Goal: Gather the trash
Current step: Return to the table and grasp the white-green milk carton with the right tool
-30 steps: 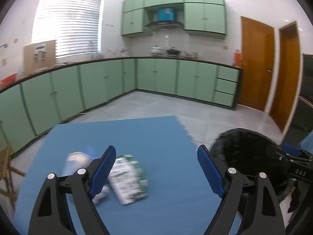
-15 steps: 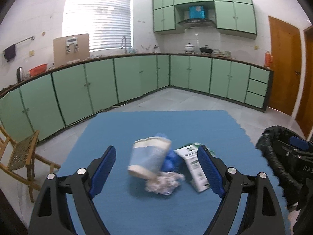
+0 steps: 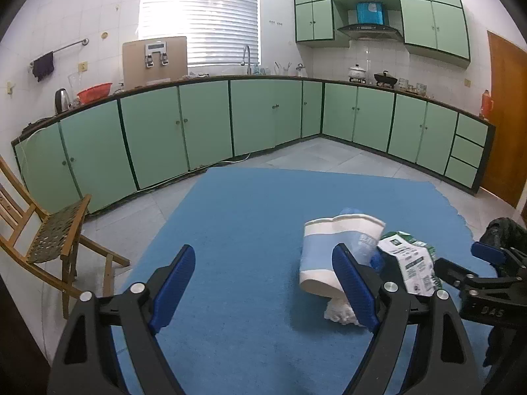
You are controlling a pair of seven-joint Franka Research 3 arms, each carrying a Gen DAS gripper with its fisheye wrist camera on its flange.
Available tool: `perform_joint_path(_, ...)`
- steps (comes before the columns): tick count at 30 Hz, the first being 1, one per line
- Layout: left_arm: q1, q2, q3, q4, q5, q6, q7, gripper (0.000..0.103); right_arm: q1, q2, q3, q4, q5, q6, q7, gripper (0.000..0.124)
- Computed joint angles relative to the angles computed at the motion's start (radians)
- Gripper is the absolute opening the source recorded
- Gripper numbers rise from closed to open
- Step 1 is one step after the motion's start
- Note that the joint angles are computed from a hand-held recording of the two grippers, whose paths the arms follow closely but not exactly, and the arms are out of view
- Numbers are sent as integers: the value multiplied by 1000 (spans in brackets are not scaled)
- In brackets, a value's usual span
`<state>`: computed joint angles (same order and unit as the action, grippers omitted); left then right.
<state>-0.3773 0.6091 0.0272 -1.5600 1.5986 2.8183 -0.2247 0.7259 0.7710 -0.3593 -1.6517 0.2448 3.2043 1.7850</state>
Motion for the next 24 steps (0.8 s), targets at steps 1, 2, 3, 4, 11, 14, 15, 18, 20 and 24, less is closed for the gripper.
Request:
perform_joint_path(1, 0, 5, 1, 4, -1, -1, 5, 84, -9, 11, 10, 21, -4, -12, -5, 96)
perform_joint_path(2, 1, 9, 1, 9, -3, -1, 10, 84, -9, 19, 9, 35, -8, -19, -4, 96)
perform_joint_path(3, 2, 12, 3, 11, -3, 1, 12, 84, -6, 28, 4, 49, -14, -27, -2, 96)
perform_joint_path(4, 3, 17, 3, 15, -10, 3, 19, 84, -5, 41, -1, 69, -21, -40, 2, 96)
perform_joint_path(11, 1, 38, 22, 38, -49, 30, 31, 84, -53, 83, 42, 161, -80, -110, 33, 96)
perform_joint_path(14, 1, 43, 26, 46, -60, 40, 40, 84, -71, 97, 59, 191, -110, -134, 50, 96)
perform_joint_path(15, 1, 45, 28, 48, -65, 45, 44, 84, -80, 102, 67, 202, -117, -143, 56, 95)
perform_joint_path(18, -4, 51, 34, 53, -73, 49, 49, 84, -118, 102, 111, 214, -135, -156, 52, 95)
perform_joint_path(20, -3, 56, 35, 57, -87, 56, 62, 84, -135, 106, 132, 226, -145, -168, 51, 95)
perform_joint_path(24, -14, 61, 43, 60, -95, 69, 68, 84, -202, 113, 217, 261, -151, -197, 10, 72)
